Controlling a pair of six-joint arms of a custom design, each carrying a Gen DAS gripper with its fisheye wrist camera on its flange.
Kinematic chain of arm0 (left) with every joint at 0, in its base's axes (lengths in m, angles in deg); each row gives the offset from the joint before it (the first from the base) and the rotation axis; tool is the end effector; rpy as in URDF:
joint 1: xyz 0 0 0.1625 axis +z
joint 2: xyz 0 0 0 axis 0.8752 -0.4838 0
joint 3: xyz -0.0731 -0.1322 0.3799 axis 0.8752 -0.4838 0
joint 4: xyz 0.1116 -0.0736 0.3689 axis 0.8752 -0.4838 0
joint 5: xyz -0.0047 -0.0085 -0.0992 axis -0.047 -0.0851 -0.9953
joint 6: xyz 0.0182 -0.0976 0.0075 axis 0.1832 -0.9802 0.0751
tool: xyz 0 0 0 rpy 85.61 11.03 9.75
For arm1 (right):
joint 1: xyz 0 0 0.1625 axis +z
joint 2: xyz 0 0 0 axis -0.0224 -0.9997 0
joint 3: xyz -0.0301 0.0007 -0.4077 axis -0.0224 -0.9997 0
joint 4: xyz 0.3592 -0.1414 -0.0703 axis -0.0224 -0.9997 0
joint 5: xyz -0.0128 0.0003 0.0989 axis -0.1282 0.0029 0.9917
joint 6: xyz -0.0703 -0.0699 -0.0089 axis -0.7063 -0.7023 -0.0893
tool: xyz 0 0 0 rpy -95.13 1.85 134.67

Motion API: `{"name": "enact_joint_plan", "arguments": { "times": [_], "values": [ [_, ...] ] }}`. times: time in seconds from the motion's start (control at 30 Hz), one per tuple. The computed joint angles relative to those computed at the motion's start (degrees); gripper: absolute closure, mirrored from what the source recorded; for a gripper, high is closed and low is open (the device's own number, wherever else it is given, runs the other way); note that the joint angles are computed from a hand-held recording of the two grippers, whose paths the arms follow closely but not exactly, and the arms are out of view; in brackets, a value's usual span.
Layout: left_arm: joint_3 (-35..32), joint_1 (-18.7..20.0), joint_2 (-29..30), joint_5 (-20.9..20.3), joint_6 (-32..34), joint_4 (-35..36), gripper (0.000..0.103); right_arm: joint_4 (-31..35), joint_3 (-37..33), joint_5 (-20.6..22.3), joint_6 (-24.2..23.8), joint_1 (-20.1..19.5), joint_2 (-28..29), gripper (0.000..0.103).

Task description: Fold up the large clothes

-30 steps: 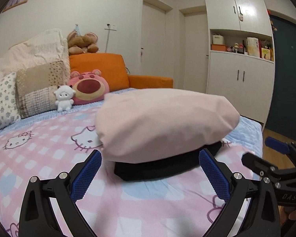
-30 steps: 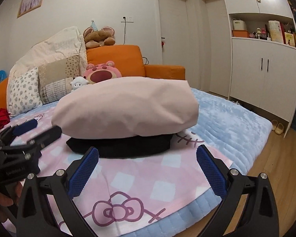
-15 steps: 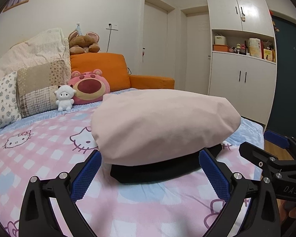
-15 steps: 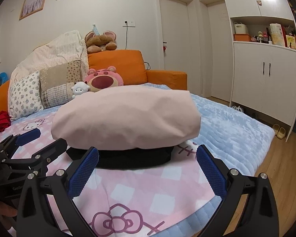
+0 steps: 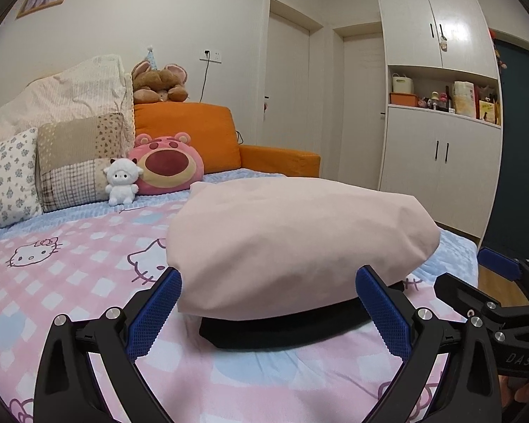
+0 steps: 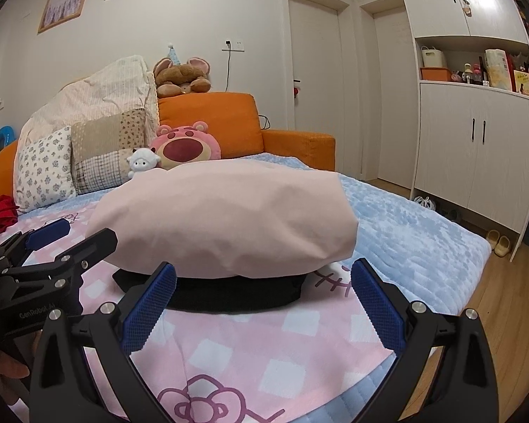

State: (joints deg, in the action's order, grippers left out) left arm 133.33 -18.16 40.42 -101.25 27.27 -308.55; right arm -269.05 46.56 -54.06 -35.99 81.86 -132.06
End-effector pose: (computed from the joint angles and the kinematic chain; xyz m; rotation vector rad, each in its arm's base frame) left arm -0.2427 -0.4938 0.0136 0.9768 2.2070 -1.2888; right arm 0.0451 -0.4559 0.1667 0.4201 -2.0215 1.4366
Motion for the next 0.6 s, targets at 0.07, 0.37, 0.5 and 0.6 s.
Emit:
{"name": "enact_joint_plan", "arguments": {
  "times": [0.07,0.37,0.5,0.6],
  "values": [
    [-0.26,-0.02,0.33,0.16,0.69,-0.34,0.003,0.08,-0.29,0.06,-0.09,0.01,-0.11,0.005],
    [-0.72,-0.11,0.77,0.84,-0.84,0.63,0.003,0.89,-0.53,0.63,-1.04,-0.4,-0.52,0.005],
    [-0.72,-0.06,1.05,0.92,-1.19,0.12,0.003,1.47,-1.02,0.82,-1.08,-0.51,-0.39,0.005],
    [-0.95,-0.15,1.28,1.78,-0.85,0.21,0.003,1.88,-1.34,0.86,-1.19,-0.49,-0.4,0.005]
  ]
}}
